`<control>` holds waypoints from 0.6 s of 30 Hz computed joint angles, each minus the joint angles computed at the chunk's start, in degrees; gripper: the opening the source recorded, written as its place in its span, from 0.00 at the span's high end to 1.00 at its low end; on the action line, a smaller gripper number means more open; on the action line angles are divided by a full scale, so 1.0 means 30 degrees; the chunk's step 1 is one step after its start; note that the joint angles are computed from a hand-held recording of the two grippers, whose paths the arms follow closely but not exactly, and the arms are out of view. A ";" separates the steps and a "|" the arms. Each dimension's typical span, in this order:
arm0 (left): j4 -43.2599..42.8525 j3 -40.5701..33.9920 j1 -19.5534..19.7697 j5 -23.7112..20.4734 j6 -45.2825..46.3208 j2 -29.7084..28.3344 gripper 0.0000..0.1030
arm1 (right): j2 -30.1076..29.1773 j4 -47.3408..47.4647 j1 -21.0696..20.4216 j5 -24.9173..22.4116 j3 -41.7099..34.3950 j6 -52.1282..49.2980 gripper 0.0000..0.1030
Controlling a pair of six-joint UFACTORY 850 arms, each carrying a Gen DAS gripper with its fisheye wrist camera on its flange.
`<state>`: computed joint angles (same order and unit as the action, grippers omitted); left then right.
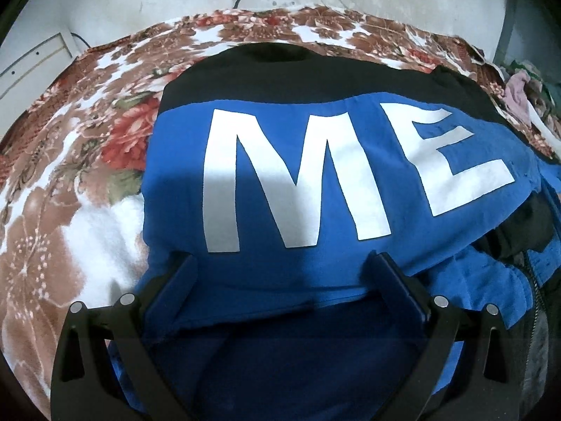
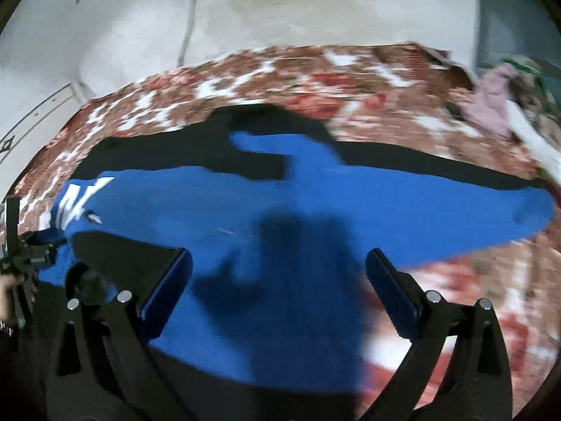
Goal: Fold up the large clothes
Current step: 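Grasp the other sleeve cuff with the right gripper and stretch it out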
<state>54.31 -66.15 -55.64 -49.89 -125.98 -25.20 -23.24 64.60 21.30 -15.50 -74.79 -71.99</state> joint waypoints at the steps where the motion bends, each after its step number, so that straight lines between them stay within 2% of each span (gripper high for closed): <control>1: 0.0230 -0.0009 -0.0124 -0.0279 -0.0257 -0.0008 0.05 | 0.0442 -0.0157 -0.0769 -0.0195 0.0392 0.0026 0.05; 4: 0.0758 0.0246 -0.0428 -0.0795 -0.0955 0.0389 0.05 | 0.1178 -0.0527 -0.3035 -0.0727 0.1061 0.0309 0.05; 7: 0.0048 -0.1181 -0.1196 -0.3862 -0.0362 0.0282 0.05 | 0.0799 -0.2117 -0.5668 -0.1600 0.0393 0.2235 0.05; 8: 0.0639 -0.1591 -0.1476 -0.4198 -0.0485 0.0239 0.05 | 0.0417 -0.2794 -0.6347 -0.1879 -0.0127 0.3142 0.05; 11: 0.1519 -0.4138 -0.2035 -0.4278 0.1150 -0.0559 0.05 | -0.1258 -0.4361 -0.7867 -0.3269 -0.2517 0.5775 0.05; 15: 0.1812 -0.8895 -0.2400 -0.4276 0.3522 -0.3067 0.05 | -0.3871 -0.5208 -0.9268 -0.5657 -0.6477 0.8897 0.05; 17: 0.1978 -1.1504 -0.2330 -0.3537 0.4439 -0.4669 0.05 | -0.5361 -0.4668 -0.9771 -0.7359 -0.8620 1.0101 0.05; 18: 0.1931 -1.2728 -0.2284 -0.3353 0.5034 -0.5448 0.05 | -0.6680 -0.3500 -1.0240 -0.9093 -1.0355 1.0604 0.05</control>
<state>60.10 -104.33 -62.50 -59.95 -110.88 -41.55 -43.28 54.10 -9.42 -42.77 -105.85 -40.18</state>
